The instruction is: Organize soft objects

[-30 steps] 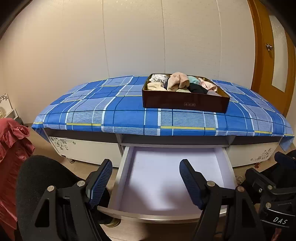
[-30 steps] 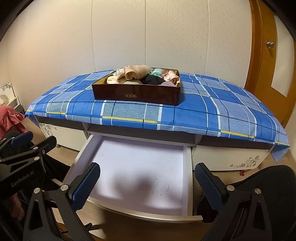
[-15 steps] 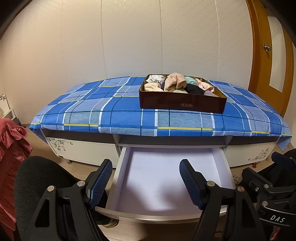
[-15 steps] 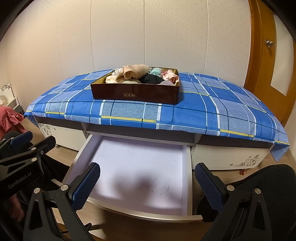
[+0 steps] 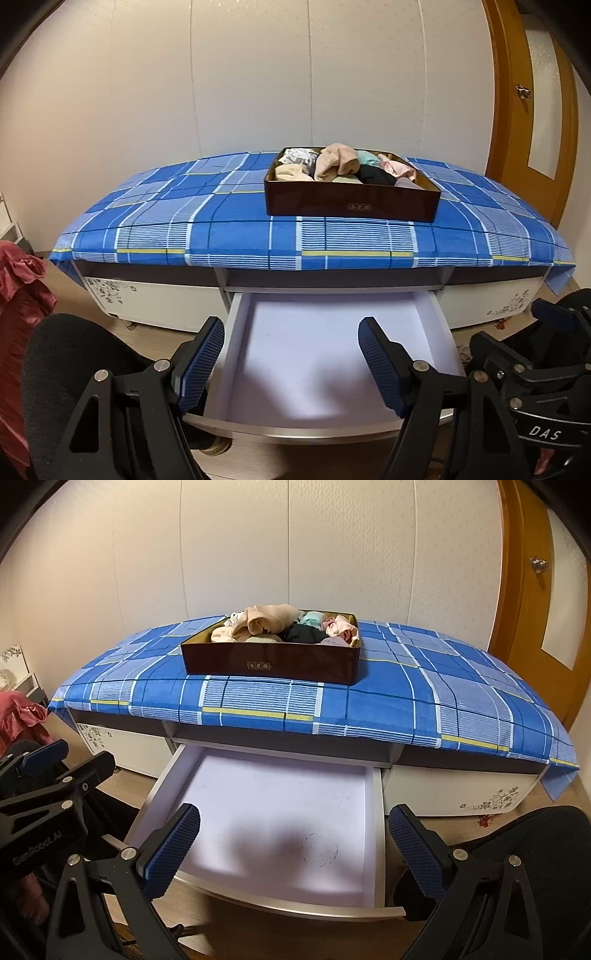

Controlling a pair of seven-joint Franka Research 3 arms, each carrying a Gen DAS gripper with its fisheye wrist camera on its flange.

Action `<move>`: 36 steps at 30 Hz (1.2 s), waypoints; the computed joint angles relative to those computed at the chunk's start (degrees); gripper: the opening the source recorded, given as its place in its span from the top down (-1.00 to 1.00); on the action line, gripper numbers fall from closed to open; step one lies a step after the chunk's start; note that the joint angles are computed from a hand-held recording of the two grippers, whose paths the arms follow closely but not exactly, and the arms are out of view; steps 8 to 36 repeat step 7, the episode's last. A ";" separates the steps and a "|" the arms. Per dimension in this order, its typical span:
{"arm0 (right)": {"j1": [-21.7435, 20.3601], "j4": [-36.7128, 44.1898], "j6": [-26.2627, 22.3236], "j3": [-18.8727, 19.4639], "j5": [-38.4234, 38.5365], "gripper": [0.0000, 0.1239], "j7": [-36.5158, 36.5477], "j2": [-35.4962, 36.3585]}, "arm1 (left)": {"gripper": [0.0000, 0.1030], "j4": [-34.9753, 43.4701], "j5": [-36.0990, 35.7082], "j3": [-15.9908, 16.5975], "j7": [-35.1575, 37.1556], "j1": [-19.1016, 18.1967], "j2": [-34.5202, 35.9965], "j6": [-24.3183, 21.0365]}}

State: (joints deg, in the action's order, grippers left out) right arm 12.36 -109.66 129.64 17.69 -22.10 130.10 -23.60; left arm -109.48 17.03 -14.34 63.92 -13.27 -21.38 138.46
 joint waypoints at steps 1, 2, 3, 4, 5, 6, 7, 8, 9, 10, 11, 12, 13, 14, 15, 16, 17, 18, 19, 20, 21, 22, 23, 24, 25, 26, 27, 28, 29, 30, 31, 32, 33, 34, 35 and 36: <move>0.06 -0.03 0.06 -0.09 0.13 -0.66 -0.06 0.01 | -0.48 0.00 0.02 0.01 0.10 -0.05 0.02 0.09; 0.10 -0.02 0.06 -0.14 0.23 -0.66 -0.12 0.04 | -0.48 -0.03 -0.03 0.05 0.23 -0.12 0.01 0.15; 0.08 -0.01 0.02 -0.12 0.24 -0.66 -0.08 0.06 | -0.48 -0.07 -0.11 0.09 0.40 -0.19 -0.01 0.16; 0.12 -0.03 0.08 -0.20 0.33 -0.66 -0.14 0.07 | -0.48 -0.08 -0.13 0.10 0.52 -0.24 -0.01 0.18; 0.16 -0.06 0.14 -0.26 0.45 -0.66 -0.22 0.09 | -0.46 -0.09 -0.01 0.02 0.54 -0.21 -0.02 0.18; 0.17 -0.05 0.05 -0.24 0.49 -0.66 -0.24 0.13 | -0.45 -0.10 -0.10 0.05 0.76 -0.32 0.00 0.22; 0.17 -0.03 -0.03 -0.24 0.52 -0.66 -0.21 0.17 | -0.45 -0.18 -0.49 0.25 1.21 -0.58 -0.01 0.44; 0.17 -0.03 -0.03 -0.24 0.52 -0.66 -0.21 0.17 | -0.45 -0.18 -0.49 0.25 1.21 -0.58 -0.01 0.44; 0.17 -0.03 -0.03 -0.24 0.52 -0.66 -0.21 0.17 | -0.45 -0.18 -0.49 0.25 1.21 -0.58 -0.01 0.44; 0.17 -0.03 -0.03 -0.24 0.52 -0.66 -0.21 0.17 | -0.45 -0.18 -0.49 0.25 1.21 -0.58 -0.01 0.44; 0.17 -0.03 -0.03 -0.24 0.52 -0.66 -0.21 0.17 | -0.45 -0.18 -0.49 0.25 1.21 -0.58 -0.01 0.44; 0.17 -0.03 -0.03 -0.24 0.52 -0.66 -0.21 0.17 | -0.45 -0.18 -0.49 0.25 1.21 -0.58 -0.01 0.44; 0.17 -0.03 -0.03 -0.24 0.52 -0.66 -0.21 0.17 | -0.45 -0.18 -0.49 0.25 1.21 -0.58 -0.01 0.44; 0.17 -0.03 -0.03 -0.24 0.52 -0.66 -0.21 0.17 | -0.45 -0.18 -0.49 0.25 1.21 -0.58 -0.01 0.44; 0.17 -0.03 -0.03 -0.24 0.52 -0.66 -0.21 0.17 | -0.45 -0.18 -0.49 0.25 1.21 -0.58 -0.01 0.44; 0.17 -0.03 -0.03 -0.24 0.52 -0.66 -0.21 0.17 | -0.45 -0.18 -0.49 0.25 1.21 -0.58 -0.01 0.44; 0.17 -0.03 -0.03 -0.24 0.52 -0.66 -0.21 0.17 | -0.45 -0.18 -0.49 0.25 1.21 -0.58 -0.01 0.44; 0.17 -0.03 -0.03 -0.24 0.52 -0.66 -0.21 0.17 | -0.45 -0.18 -0.49 0.25 1.21 -0.58 -0.01 0.44; 0.17 -0.03 -0.03 -0.24 0.52 -0.66 -0.21 0.17 | -0.45 -0.18 -0.49 0.25 1.21 -0.58 -0.01 0.44; 0.17 -0.03 -0.03 -0.24 0.52 -0.66 -0.21 0.17 | -0.45 -0.18 -0.49 0.25 1.21 -0.58 -0.01 0.44; 0.17 -0.03 -0.03 -0.24 0.52 -0.66 -0.21 0.17 | -0.45 -0.18 -0.49 0.25 1.21 -0.58 -0.01 0.44; 0.17 -0.03 -0.03 -0.24 0.52 -0.66 -0.21 0.17 | -0.45 -0.18 -0.49 0.25 1.21 -0.58 -0.01 0.44; 0.17 -0.03 -0.03 -0.24 0.52 -0.66 -0.21 0.17 | -0.45 -0.18 -0.49 0.25 1.21 -0.58 -0.01 0.44; 0.17 -0.03 -0.03 -0.24 0.52 -0.66 -0.21 0.17 | -0.45 -0.18 -0.49 0.25 1.21 -0.58 -0.01 0.44; 0.17 -0.03 -0.03 -0.24 0.52 -0.66 -0.21 0.17 | -0.45 -0.18 -0.49 0.25 1.21 -0.58 -0.01 0.44; 0.17 -0.03 -0.03 -0.24 0.52 -0.66 -0.21 0.17 | -0.45 -0.18 -0.49 0.25 1.21 -0.58 -0.01 0.44; 0.17 -0.03 -0.03 -0.24 0.52 -0.66 -0.21 0.17 | -0.45 -0.18 -0.49 0.25 1.21 -0.58 -0.01 0.44; 0.17 -0.03 -0.03 -0.24 0.52 -0.66 -0.21 0.17 | -0.45 -0.18 -0.49 0.25 1.21 -0.58 -0.01 0.44; 0.17 -0.03 -0.03 -0.24 0.52 -0.66 -0.21 0.17 | -0.45 -0.18 -0.49 0.25 1.21 -0.58 -0.01 0.44; 0.17 -0.03 -0.03 -0.24 0.52 -0.66 -0.21 0.17 | -0.45 -0.18 -0.49 0.25 1.21 -0.58 -0.01 0.44; 0.17 -0.03 -0.03 -0.24 0.52 -0.66 -0.21 0.17 | -0.45 -0.18 -0.49 0.25 1.21 -0.58 -0.01 0.44; 0.17 -0.03 -0.03 -0.24 0.52 -0.66 -0.21 0.17 | -0.45 -0.18 -0.49 0.25 1.21 -0.58 -0.01 0.44; 0.17 -0.03 -0.03 -0.24 0.52 -0.66 -0.21 0.17 | -0.45 -0.18 -0.49 0.25 1.21 -0.58 -0.01 0.44; 0.17 -0.03 -0.03 -0.24 0.52 -0.66 -0.21 0.17 | -0.45 -0.18 -0.49 0.25 1.21 -0.58 -0.01 0.44; 0.17 -0.03 -0.03 -0.24 0.52 -0.66 -0.21 0.17 | -0.45 -0.18 -0.49 0.25 1.21 -0.58 -0.01 0.44; 0.17 -0.03 -0.03 -0.24 0.52 -0.66 -0.21 0.17 | -0.45 -0.18 -0.49 0.25 1.21 -0.58 -0.01 0.44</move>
